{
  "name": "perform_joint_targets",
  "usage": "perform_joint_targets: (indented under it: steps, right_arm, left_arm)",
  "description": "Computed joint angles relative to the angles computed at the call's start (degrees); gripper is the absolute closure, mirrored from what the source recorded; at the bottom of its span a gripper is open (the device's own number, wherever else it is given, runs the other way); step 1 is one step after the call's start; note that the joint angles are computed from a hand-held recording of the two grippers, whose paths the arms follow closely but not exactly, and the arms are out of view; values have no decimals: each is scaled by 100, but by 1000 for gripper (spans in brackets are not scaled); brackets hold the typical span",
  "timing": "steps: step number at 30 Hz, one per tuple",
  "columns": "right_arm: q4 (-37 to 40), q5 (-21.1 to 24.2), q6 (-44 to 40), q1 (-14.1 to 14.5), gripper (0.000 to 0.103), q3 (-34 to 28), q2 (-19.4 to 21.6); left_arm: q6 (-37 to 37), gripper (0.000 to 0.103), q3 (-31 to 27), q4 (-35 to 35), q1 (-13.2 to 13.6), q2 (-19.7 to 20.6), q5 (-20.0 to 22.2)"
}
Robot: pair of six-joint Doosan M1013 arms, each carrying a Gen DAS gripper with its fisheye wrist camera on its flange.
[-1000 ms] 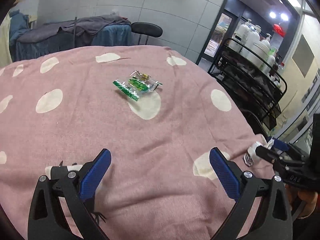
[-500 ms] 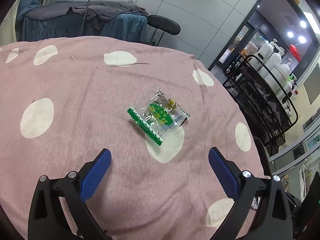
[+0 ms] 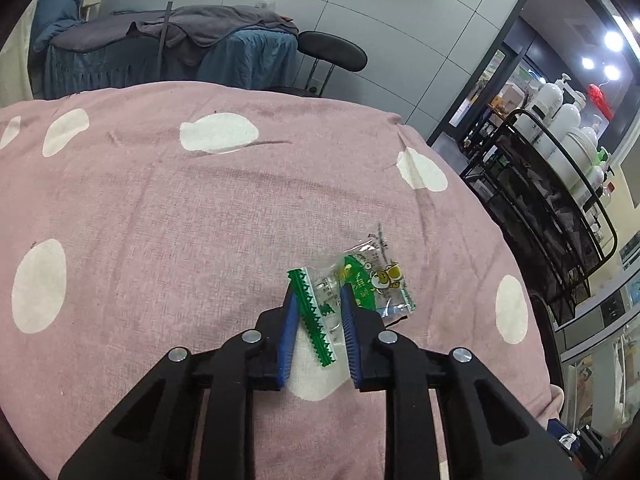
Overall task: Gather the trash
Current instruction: 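Carry the crumpled wrapper into the bin and open the right tool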
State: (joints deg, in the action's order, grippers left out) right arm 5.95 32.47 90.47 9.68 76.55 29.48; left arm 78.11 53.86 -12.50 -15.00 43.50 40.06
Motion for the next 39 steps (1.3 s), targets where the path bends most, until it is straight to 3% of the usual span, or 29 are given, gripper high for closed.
perform_joint_targets:
  steps: [5,12,19,29,39]
  right_arm:
    - [76,-64,-22,-9,81,45,-23]
    - [167,-204,-57,-19,82,149,-84]
    - [202,-393,-37,-34,84,306,-196]
    - [216,-807,122,-158,86,724,-507]
    - [-474,-1073,1009,-411,86,1068,-750]
  left_arm:
    - [396,90,327,-342,-2,-216,-270]
    - [796,91,1130,-359,-125,-820,-1039]
    - [1599,91,1738,-1070,-251,-1264,-1567]
    - [2649,91,1978,-1900,-520,-1483,-1707]
    - [3398,91,1861,-2490,-762,-1437,-1553]
